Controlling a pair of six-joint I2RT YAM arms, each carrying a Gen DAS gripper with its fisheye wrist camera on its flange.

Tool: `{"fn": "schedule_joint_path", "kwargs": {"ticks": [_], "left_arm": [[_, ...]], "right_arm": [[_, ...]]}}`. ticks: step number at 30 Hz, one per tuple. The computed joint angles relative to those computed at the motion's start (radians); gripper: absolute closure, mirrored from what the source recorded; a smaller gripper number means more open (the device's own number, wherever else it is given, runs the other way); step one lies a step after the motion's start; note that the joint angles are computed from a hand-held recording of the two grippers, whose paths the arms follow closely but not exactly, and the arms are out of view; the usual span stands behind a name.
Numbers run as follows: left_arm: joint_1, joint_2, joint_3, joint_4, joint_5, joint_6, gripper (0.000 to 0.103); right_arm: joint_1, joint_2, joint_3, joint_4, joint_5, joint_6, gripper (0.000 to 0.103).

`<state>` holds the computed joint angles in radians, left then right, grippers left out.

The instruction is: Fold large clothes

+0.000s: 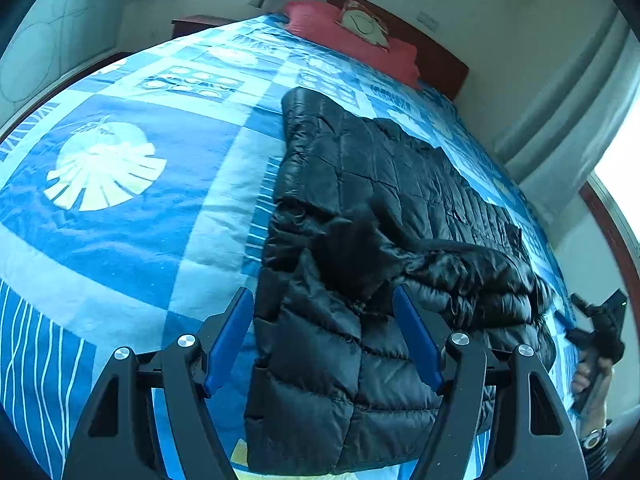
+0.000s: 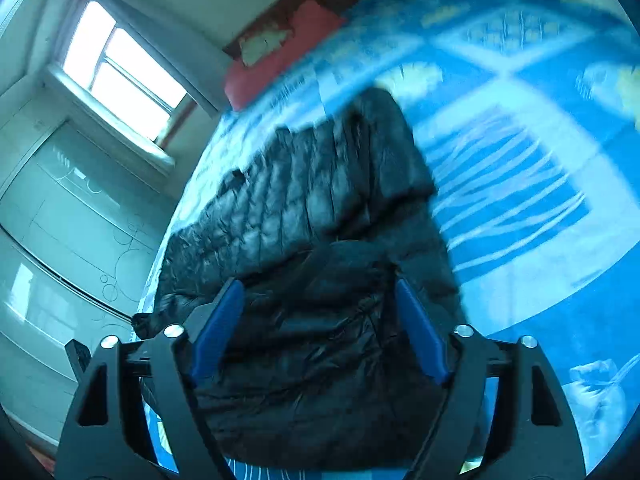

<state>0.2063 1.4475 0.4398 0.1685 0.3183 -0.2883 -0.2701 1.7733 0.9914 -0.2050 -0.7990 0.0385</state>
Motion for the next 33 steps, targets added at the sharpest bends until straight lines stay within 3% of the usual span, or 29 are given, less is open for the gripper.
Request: {"fn": "schedule_joint_path", "kwargs": {"ticks": [2,9,12,16,19,20,28,33], "left_arm": [[0.003,0.021,0.013,0.0,0.014,0.016,0.032],[0.002,0.122,0.094,-0.024,0.069,0.092,0.032],[-0.01,0.172,0.138,-0.043,0.059,0.133,0.032],[-0.029,0.23,0.19,-0.063,0.051,0.164,0.032],[-0.047,0.251,0.201,-0.055,0.047,0.179,0.034],[-0.055,0.251,0.198,-0.05,0.035,0.185,0.037],[-0.085,0.278,0.227,-0.073,-0.031,0.239,0.05],[-0.136,0.232,0.205,-0.074,-0.134,0.273,0.076]], "right_arm": [[-0.009,-0.009,0.011,-0.027,-0.001,-0.056,0.024],[0.08,0.098,0.132,-0.123,0.193,-0.364,0.024],[0.118,0.169,0.185,-0.124,0.26,-0.423,0.024],[0.147,0.244,0.256,-0.157,0.272,-0.461,0.026],[0.179,0.271,0.273,-0.16,0.334,-0.494,0.055],[0.188,0.271,0.262,-0.145,0.352,-0.503,0.059],[0.203,0.225,0.159,-0.021,0.375,-0.496,0.081],[0.201,0.183,0.103,0.032,0.379,-0.469,0.087]]}}
